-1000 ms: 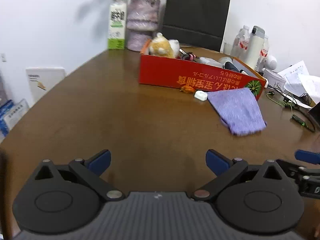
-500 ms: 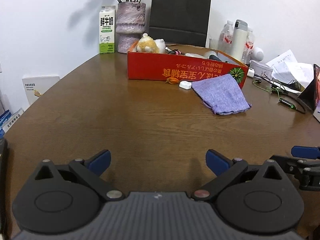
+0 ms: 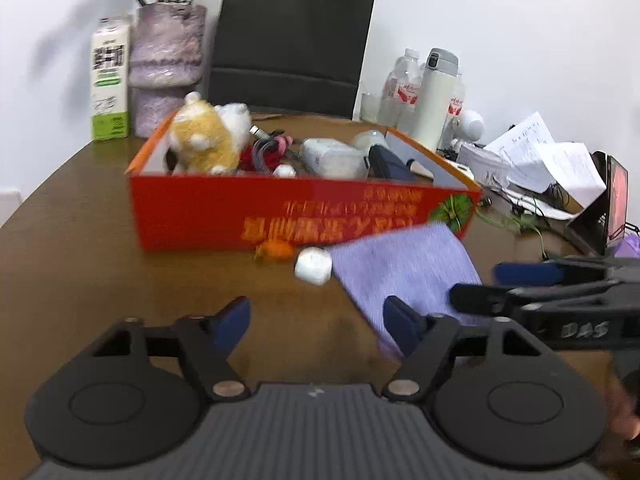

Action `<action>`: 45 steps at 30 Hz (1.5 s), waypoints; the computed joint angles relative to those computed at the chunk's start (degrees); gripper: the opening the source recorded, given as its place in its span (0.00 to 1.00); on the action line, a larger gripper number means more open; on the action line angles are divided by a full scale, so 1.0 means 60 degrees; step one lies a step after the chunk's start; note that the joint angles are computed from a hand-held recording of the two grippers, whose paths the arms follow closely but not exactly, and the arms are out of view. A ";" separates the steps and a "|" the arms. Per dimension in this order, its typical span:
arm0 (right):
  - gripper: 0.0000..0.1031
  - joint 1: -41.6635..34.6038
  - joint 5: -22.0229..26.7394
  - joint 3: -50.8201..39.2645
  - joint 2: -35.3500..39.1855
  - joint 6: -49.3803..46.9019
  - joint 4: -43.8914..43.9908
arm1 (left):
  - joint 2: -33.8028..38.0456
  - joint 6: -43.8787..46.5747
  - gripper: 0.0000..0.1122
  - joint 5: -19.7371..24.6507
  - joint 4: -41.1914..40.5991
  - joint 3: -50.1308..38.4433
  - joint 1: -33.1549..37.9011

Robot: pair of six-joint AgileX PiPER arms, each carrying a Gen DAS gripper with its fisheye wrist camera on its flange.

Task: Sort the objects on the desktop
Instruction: 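Grasp the small white round cap with the left tool while the right tool grasps the purple cloth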

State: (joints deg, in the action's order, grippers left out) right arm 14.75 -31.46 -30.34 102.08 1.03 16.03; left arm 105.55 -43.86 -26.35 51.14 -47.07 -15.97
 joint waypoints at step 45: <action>0.01 1.1436 -0.4799 0.3389 -0.4133 -0.4076 1.3091 | -0.7155 -0.1930 0.24 -0.1485 0.2632 0.6138 0.2511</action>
